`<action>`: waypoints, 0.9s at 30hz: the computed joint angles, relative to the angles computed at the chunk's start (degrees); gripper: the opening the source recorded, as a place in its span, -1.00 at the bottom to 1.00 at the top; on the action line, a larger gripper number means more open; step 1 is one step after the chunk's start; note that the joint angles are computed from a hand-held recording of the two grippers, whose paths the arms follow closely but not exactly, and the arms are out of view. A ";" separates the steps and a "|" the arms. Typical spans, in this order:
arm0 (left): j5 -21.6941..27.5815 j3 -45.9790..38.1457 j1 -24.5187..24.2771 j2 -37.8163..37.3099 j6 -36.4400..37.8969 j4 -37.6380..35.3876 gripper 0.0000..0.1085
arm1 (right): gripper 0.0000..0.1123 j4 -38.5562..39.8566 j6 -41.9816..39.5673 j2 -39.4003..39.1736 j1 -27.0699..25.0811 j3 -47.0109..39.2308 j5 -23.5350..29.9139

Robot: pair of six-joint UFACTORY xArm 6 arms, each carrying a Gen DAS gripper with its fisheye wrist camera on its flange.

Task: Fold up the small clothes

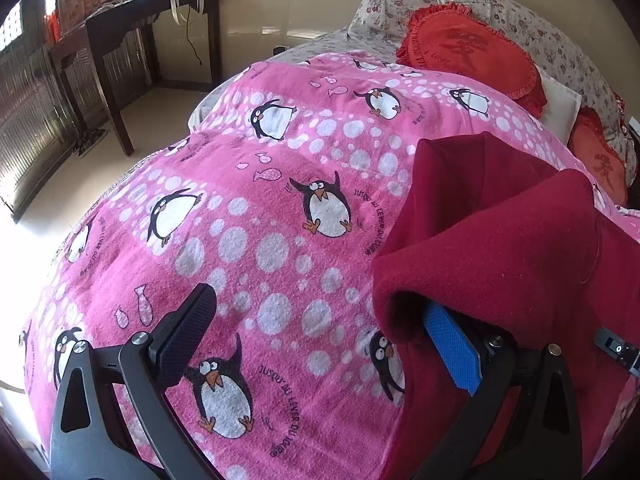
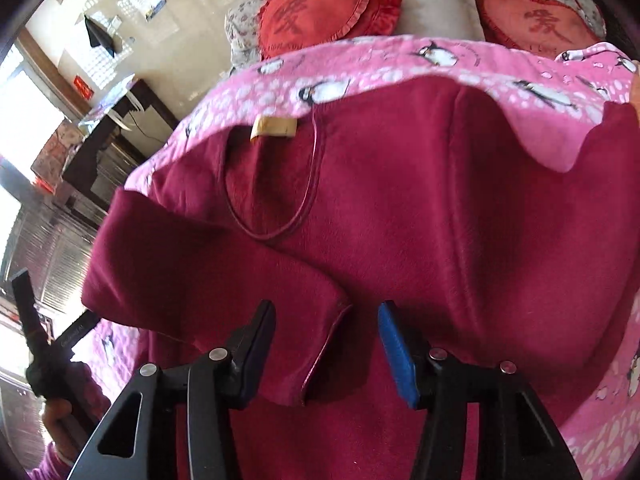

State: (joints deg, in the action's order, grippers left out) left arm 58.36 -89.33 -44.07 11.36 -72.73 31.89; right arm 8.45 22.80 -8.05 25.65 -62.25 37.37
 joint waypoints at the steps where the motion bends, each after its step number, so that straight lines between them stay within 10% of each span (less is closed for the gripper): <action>1: -0.09 0.03 -0.01 0.00 -0.16 -0.19 0.88 | -0.30 -1.92 0.46 0.71 0.54 -0.48 -0.08; 4: -0.14 -0.11 -0.16 0.03 -0.50 -0.45 0.88 | -0.92 -10.71 3.62 2.64 2.33 -2.94 1.34; 12: -2.75 1.27 -2.00 -1.23 1.81 0.09 0.88 | -0.92 -33.63 16.11 -5.07 0.08 -4.76 1.96; 19: -2.40 1.29 -2.25 0.18 5.35 -4.23 0.88 | -0.92 -31.15 15.09 -0.53 -5.28 -7.57 11.78; 23: -2.05 3.43 -1.83 -2.25 4.69 -2.66 0.88 | -0.65 -33.82 16.43 -0.65 -4.30 -7.61 14.20; 25: -1.92 4.37 -1.56 -3.29 4.45 -1.69 0.88 | -0.16 -35.79 19.21 -2.35 -3.24 -7.40 10.97; 27: -2.02 4.65 -1.19 -3.51 4.52 -1.31 0.88 | -0.13 -32.93 17.22 -2.21 -2.42 -8.58 4.99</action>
State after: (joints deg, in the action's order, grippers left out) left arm 56.34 -84.67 -45.26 7.85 -68.21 30.58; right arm -24.48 40.02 -10.26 23.23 -70.83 42.36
